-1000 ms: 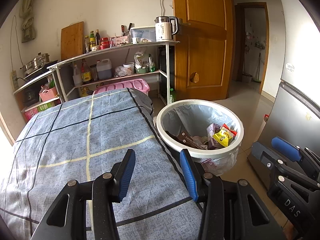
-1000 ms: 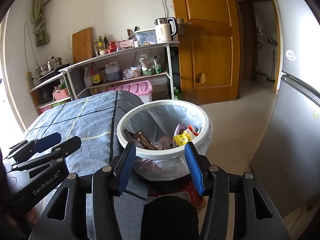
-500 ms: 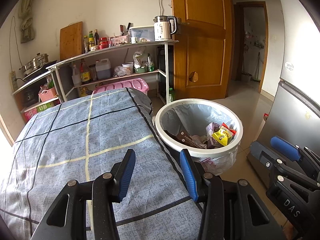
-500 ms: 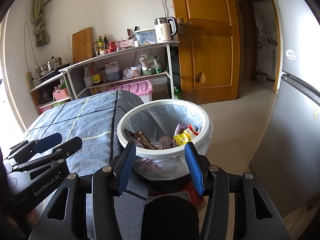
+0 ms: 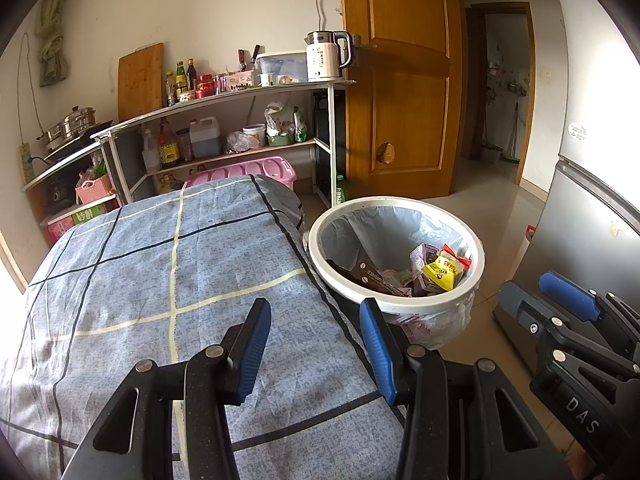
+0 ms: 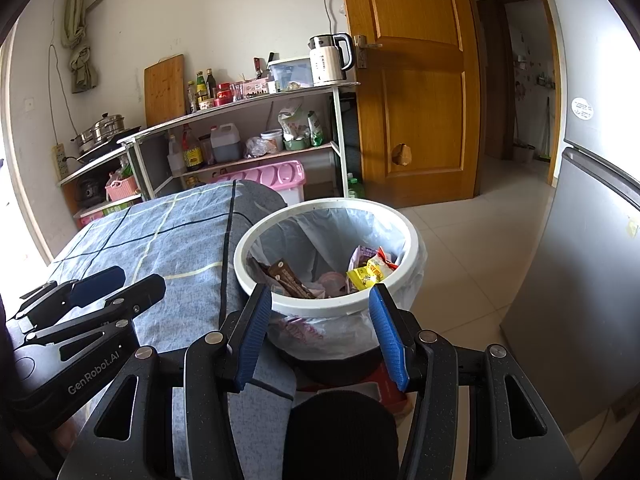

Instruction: Collect trash

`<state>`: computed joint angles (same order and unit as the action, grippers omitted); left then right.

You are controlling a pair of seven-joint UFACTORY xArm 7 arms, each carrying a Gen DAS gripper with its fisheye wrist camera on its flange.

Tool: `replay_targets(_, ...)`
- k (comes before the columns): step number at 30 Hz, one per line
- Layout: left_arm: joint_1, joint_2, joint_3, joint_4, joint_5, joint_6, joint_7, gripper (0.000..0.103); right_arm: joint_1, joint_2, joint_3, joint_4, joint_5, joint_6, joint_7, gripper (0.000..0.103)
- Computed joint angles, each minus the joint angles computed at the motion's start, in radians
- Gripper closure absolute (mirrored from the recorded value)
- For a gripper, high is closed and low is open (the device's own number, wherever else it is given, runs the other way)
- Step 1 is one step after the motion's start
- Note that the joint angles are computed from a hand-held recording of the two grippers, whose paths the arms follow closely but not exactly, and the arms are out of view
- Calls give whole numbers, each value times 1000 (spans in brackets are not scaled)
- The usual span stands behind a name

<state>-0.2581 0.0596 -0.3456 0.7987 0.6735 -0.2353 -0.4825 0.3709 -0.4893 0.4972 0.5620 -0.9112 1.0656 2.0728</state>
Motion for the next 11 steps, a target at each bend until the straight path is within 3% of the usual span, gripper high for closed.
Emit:
replay_targets(9,-3,4,0,-1,-8,0,9,57,2,1,-1,0,1,0,2,51)
replay_targets(11,35,5,-28,5,41,3,-34,57,2,1,0,1,2,1,2,51)
